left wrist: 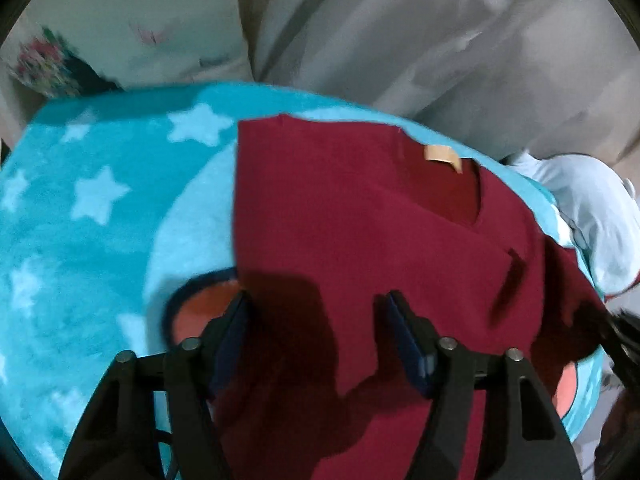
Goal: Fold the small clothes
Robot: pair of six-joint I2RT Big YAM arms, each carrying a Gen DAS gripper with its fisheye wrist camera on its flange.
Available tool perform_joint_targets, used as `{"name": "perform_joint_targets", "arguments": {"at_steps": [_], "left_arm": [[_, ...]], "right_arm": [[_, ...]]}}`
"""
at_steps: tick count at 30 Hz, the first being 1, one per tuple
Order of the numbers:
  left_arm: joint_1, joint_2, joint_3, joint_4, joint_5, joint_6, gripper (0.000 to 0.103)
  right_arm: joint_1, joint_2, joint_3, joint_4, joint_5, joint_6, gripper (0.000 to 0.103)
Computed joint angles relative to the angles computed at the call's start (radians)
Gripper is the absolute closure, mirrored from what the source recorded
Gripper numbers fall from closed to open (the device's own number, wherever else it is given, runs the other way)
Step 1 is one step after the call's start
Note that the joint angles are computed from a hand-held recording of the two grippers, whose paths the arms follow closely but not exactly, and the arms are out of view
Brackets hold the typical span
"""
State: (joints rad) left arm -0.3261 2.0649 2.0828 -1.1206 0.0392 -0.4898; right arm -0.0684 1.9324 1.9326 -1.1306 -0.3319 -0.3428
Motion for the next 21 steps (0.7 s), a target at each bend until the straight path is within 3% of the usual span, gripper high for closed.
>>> {"name": "perform_joint_targets", "arguments": {"at_steps": [1,3,5,10,12,14,15,16,18,21], "left_arm": [[0.002,0.02,0.029,-0.031,-0.02,-0.015,0.069],[0.013,0.004,0.005,-0.007,-0.005,-0.038,0.087],[0.033,-0.031,-0.045,0.031,0.019,-0.061,0.088],[0.057,-0.052,-0.082,0.046,-0.014,-0.098,0.091],[0.058,-0.049,-0.084,0.044,-0.038,-0.111,0.092],[0.057,-0.053,-0.085,0.04,-0.085,-0.115,0.096],[0.055,-0.056,-0.086,0.039,-0.119,-0.109,0.098],[0.053,-0.063,-0.091,0.038,-0.168,-0.101,0.1],[0.059,-0.082,-0.11,0.039,-0.221,-0.097,0.1],[0.082,-0.125,-0.159,0.067,-0.22,-0.108,0.1]], "right_arm": [[-0.004,0.006,0.013,-0.012,-0.013,0.007,0.093],[-0.016,0.014,0.044,-0.04,-0.053,0.025,0.093],[-0.031,0.026,0.08,-0.065,-0.112,0.053,0.093],[-0.06,0.093,0.183,-0.085,-0.232,0.177,0.093],[-0.064,0.129,0.206,-0.066,-0.18,0.231,0.093],[-0.067,0.174,0.237,-0.07,-0.063,0.267,0.09],[-0.071,0.185,0.241,-0.071,-0.019,0.285,0.083],[-0.082,0.187,0.238,-0.07,-0.018,0.311,0.075],[-0.115,0.162,0.198,-0.039,-0.086,0.376,0.068],[-0.131,0.081,0.103,0.053,-0.059,0.396,0.059]]}}
